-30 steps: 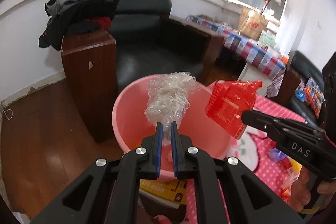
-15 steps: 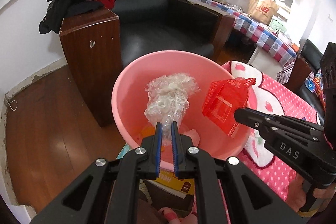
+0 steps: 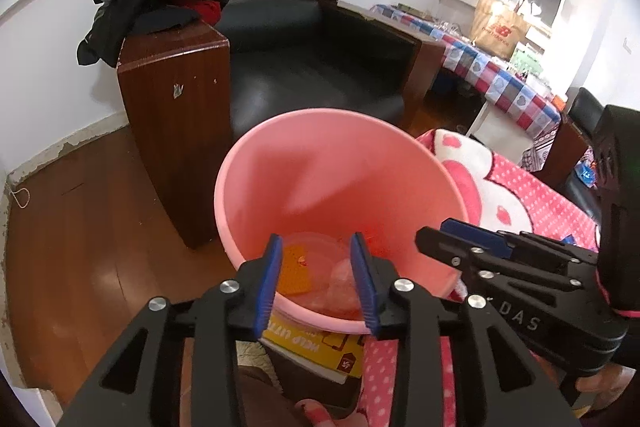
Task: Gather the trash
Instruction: 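Move both open tools back over the table, then grasp the clear plastic wrapper with the left tool while the right tool grasps crumpled printed paper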
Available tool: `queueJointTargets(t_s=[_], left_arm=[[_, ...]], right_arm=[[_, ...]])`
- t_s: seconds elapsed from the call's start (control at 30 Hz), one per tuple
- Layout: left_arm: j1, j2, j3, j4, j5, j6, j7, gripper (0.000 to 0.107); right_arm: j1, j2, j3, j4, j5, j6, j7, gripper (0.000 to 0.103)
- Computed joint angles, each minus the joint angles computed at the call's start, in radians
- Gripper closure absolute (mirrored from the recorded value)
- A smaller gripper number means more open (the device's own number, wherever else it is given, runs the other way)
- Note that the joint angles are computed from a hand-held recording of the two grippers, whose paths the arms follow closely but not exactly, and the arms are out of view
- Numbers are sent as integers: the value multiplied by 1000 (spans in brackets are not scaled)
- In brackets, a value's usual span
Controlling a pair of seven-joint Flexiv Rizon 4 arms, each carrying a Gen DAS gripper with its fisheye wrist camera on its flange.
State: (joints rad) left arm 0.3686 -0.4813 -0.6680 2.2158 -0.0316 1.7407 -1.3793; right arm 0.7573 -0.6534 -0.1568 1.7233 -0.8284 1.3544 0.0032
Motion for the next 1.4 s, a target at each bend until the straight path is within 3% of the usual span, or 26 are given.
queueJointTargets(t_s=[0.2, 0.3, 0.5, 0.83, 1.23, 1.4], left_arm=[[113, -3, -122, 36, 50, 43, -26, 65], [163, -4, -178, 50, 87, 54, -46, 64], [229, -11, -267, 75, 152, 69, -83, 64], [283, -45, -414, 113, 227, 59, -58, 64], [286, -133, -561, 158, 283, -1, 68, 58], [271, -185, -613, 167, 262, -95, 144, 58]], right_arm=[[44, 46, -74, 59, -94, 35, 106, 74], [81, 99, -138, 120, -225, 47, 237, 74], [87, 222, -124, 232, -396, -61, 365, 74], [7, 465, 10, 468, -521, -233, 552, 74], [-81, 726, 275, 706, -337, -524, 650, 74], [-109, 786, 390, 761, -213, -590, 692, 74]])
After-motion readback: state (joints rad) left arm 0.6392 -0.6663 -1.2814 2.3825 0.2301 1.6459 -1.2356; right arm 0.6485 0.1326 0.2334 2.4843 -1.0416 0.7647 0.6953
